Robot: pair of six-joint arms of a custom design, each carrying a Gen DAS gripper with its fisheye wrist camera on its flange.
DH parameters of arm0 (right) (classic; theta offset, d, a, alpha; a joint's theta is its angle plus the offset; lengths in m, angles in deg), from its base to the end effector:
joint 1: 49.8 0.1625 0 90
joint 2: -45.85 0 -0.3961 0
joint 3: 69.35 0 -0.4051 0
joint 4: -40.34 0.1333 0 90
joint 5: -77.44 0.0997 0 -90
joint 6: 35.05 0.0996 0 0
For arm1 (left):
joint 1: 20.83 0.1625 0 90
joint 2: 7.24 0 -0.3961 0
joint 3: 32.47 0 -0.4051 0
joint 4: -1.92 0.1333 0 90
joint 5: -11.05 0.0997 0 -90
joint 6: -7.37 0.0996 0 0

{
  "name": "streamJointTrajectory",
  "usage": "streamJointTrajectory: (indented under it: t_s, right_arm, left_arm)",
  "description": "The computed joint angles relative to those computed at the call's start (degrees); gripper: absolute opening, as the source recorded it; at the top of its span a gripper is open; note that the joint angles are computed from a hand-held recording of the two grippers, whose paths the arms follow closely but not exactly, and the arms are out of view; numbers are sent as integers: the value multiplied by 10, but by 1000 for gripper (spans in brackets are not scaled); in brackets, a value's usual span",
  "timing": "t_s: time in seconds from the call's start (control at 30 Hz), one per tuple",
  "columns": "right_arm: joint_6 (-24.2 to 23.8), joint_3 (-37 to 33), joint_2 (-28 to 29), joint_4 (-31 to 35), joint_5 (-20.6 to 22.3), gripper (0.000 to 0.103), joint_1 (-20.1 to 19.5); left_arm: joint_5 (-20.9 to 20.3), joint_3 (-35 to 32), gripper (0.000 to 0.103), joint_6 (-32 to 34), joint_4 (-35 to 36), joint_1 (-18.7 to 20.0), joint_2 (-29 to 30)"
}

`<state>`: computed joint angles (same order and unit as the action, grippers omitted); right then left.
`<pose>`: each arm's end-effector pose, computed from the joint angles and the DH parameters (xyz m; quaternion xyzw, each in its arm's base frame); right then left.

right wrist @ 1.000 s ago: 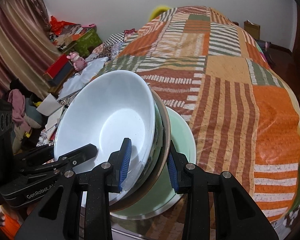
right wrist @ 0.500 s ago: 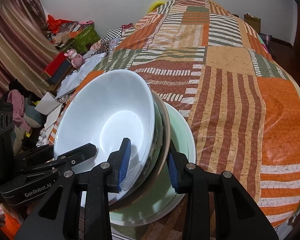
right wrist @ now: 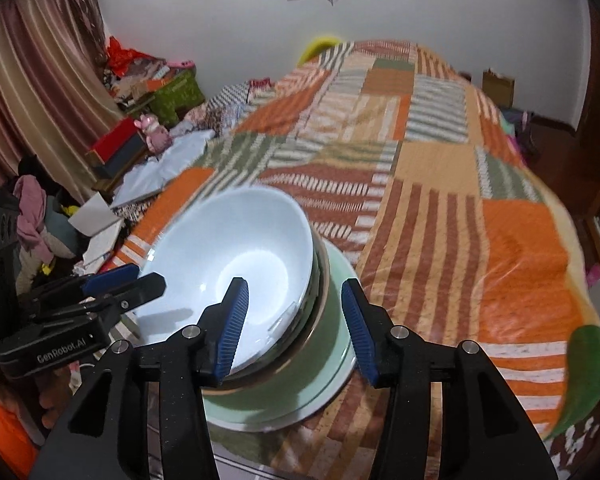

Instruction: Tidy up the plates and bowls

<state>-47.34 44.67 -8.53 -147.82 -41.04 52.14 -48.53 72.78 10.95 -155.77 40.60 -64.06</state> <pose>0.2015 -0.5379 0.1285 0.1127 -0.9117 0.3190 0.2332 -0.1294 -0.6219 0.1427 0.2213 0.9263 -0.2136 0.2176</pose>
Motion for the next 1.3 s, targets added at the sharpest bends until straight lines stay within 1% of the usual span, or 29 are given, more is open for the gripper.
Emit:
streamJointTrajectory:
  t_s: [0.1,0.17,0.2,0.3,0.4,0.47,0.63,0.7,0.73,0.8,0.9,0.97,1.03,1.13,1.2,1.3]
  right_arm:
    - [-12,12,-13,-25,0,46,12]
    - [-21,18,-20,-45,0,51,21]
    - [-28,25,-25,-64,-1,54,28]
    - [-50,35,-30,-112,-5,60,47]
    - [-73,43,-34,-153,-10,63,65]
    - [-88,48,-33,-182,-10,66,74]
    - [-120,59,-33,-243,-10,70,98]
    - [-135,60,-30,-268,-13,76,106]
    - [-142,63,-28,-280,-14,77,109]
    - [-158,64,-22,-308,-18,84,116]
    - [-175,62,-11,-341,-23,87,122]
    - [-179,61,-7,-350,-21,88,123]
    - [-183,63,-5,-361,-20,89,124]
    - [-187,60,1,-373,-19,93,124]
    - [-190,62,6,-397,-23,101,127]
    - [-196,64,13,-426,-29,102,130]
  left_arm:
    - [2,18,49,13,-27,-12,-21]
    - [-3,33,49,20,-45,-22,-39]
    - [-5,44,49,25,-63,-29,-50]
    - [-3,70,50,49,-118,-48,-73]
    - [12,100,50,80,-180,-72,-94]
    - [16,113,52,95,-208,-83,-102]
    - [26,149,63,138,-291,-114,-126]
    - [26,163,67,149,-315,-124,-136]
    - [25,166,69,152,-322,-127,-140]
    - [26,175,71,157,-337,-134,-148]
    - [27,188,77,166,-360,-143,-156]
    - [28,196,83,171,-372,-148,-163]
    - [29,202,90,176,-387,-151,-166]
    - [30,209,95,183,-409,-155,-168]
    - [32,213,98,186,-417,-157,-171]
    - [37,217,100,195,-435,-161,-168]
